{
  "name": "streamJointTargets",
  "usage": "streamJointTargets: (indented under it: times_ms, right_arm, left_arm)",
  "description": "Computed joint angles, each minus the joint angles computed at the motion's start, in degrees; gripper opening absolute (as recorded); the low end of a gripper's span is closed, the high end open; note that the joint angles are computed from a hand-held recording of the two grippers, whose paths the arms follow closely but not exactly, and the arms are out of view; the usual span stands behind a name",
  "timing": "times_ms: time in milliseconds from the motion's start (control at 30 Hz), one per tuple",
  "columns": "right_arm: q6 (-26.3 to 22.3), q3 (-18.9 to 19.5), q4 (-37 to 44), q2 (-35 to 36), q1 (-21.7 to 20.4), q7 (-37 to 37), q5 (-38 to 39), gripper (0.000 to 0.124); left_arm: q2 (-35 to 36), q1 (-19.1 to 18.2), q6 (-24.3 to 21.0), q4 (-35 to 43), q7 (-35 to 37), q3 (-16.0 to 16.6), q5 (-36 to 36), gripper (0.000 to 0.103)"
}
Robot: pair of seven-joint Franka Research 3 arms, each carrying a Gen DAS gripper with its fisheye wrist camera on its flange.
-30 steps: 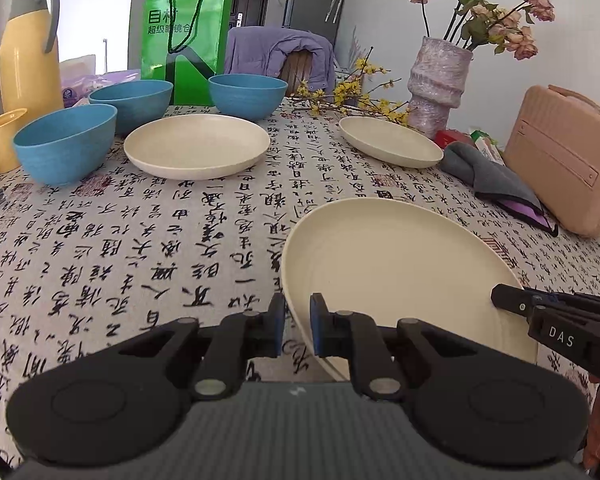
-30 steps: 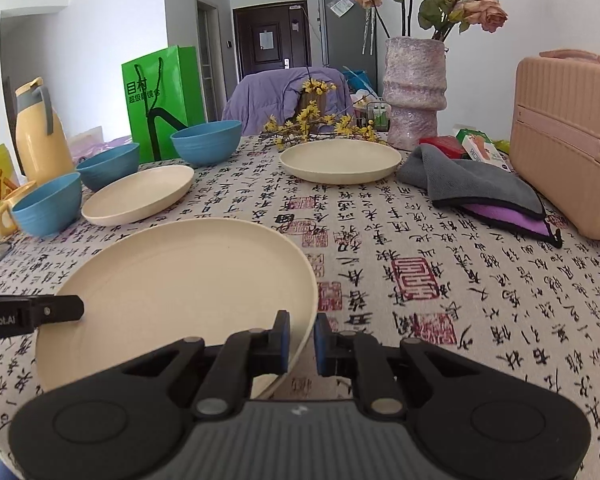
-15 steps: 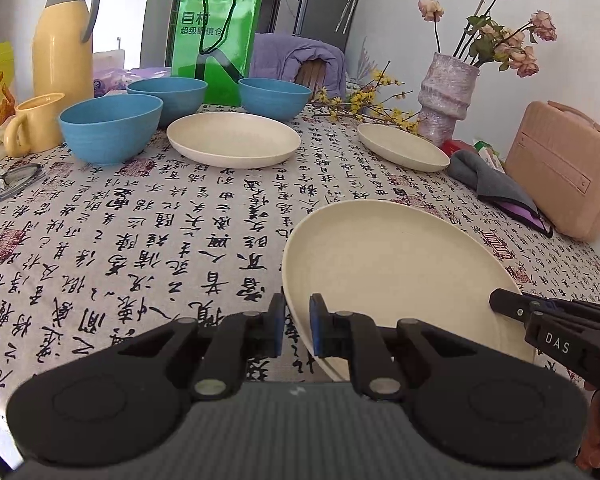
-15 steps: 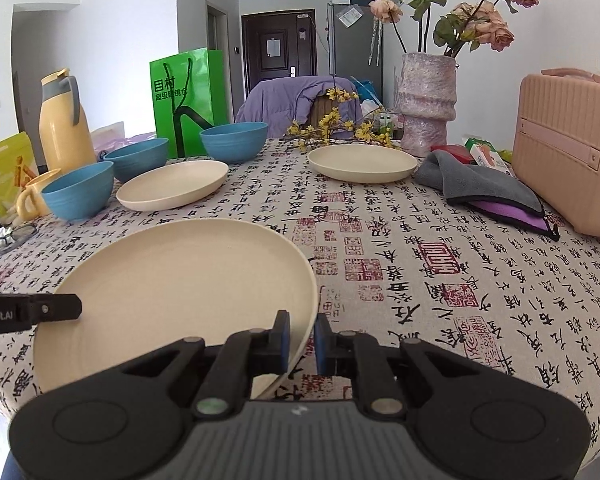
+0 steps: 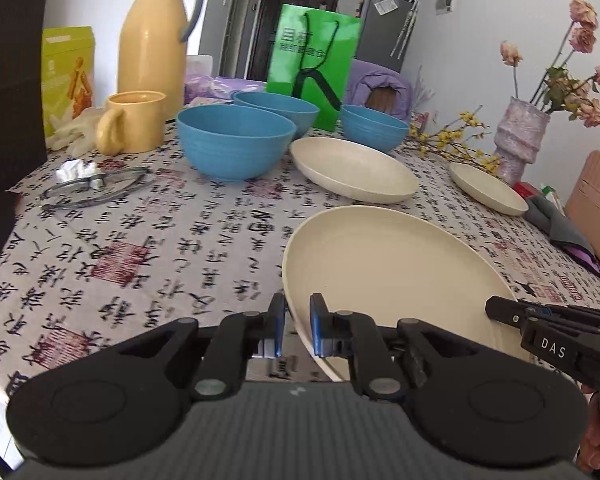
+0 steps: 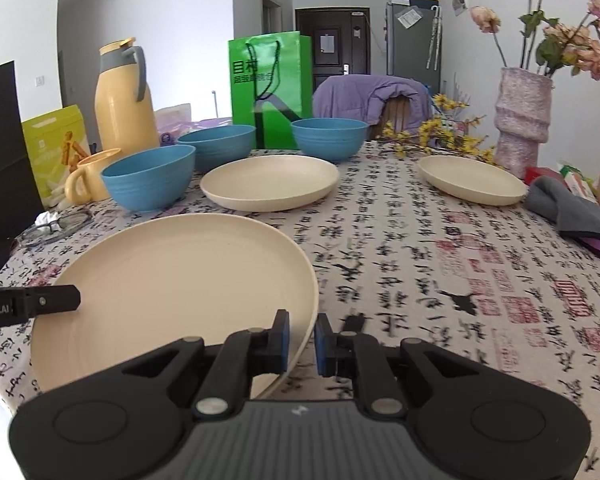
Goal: Organize plates and bowls
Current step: 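Carry the cream plate with both grippers toward the blue bowls, then lower the cream plate onto the table and open both grippers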
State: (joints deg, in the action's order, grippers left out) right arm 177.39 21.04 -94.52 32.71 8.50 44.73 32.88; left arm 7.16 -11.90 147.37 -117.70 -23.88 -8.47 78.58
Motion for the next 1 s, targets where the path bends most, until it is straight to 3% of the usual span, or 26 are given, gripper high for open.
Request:
streamJointTargets:
  times_ms: [233, 400, 767, 800, 833, 867, 900, 1000]
  right_arm:
    - [-1.9, -4.0, 6.2, 4.3, 8.6, 5.3, -4.5, 0.013]
    - [-3.8, -6.3, 9.4, 6.5, 12.2, 9.2, -7.4, 0.013]
    - [-2.7, -6.1, 10.0, 7.5, 13.1, 10.5, -10.6, 0.017]
    - [-2.5, -5.8, 9.9, 7.5, 12.9, 10.4, -10.7, 0.019]
    - [-2.8, -5.8, 9.8, 7.4, 12.7, 10.4, -10.8, 0.035]
    - [-3.3, -5.7, 9.9, 7.3, 12.6, 10.4, -10.9, 0.045]
    - [-2.9, -4.3, 9.3, 7.1, 11.4, 9.5, -10.3, 0.059]
    - [1.1, 0.4, 6.6, 6.1, 7.6, 5.6, -8.8, 0.066]
  left_arm:
    - [-5.0, 4.1, 1.3, -6.7, 0.8, 1.3, 0.7, 0.013]
    - [-6.6, 6.8, 3.2, -9.1, 1.4, 1.4, 1.0, 0.013]
    - [-6.7, 8.7, 4.3, -10.3, -0.2, 0.9, 3.9, 0.016]
    - [-6.7, 8.7, 4.4, -10.2, -0.3, 0.9, 3.9, 0.025]
    - [-6.8, 8.5, 3.9, -10.2, 0.4, 0.8, 3.0, 0.032]
    - [-7.0, 8.1, 2.1, -10.1, 1.0, 0.4, 2.5, 0.051]
    - [-7.3, 7.6, 0.2, -10.1, 0.8, -0.1, 3.0, 0.062]
    - [-8.4, 6.5, -2.8, -10.2, 1.0, -1.0, 4.1, 0.078]
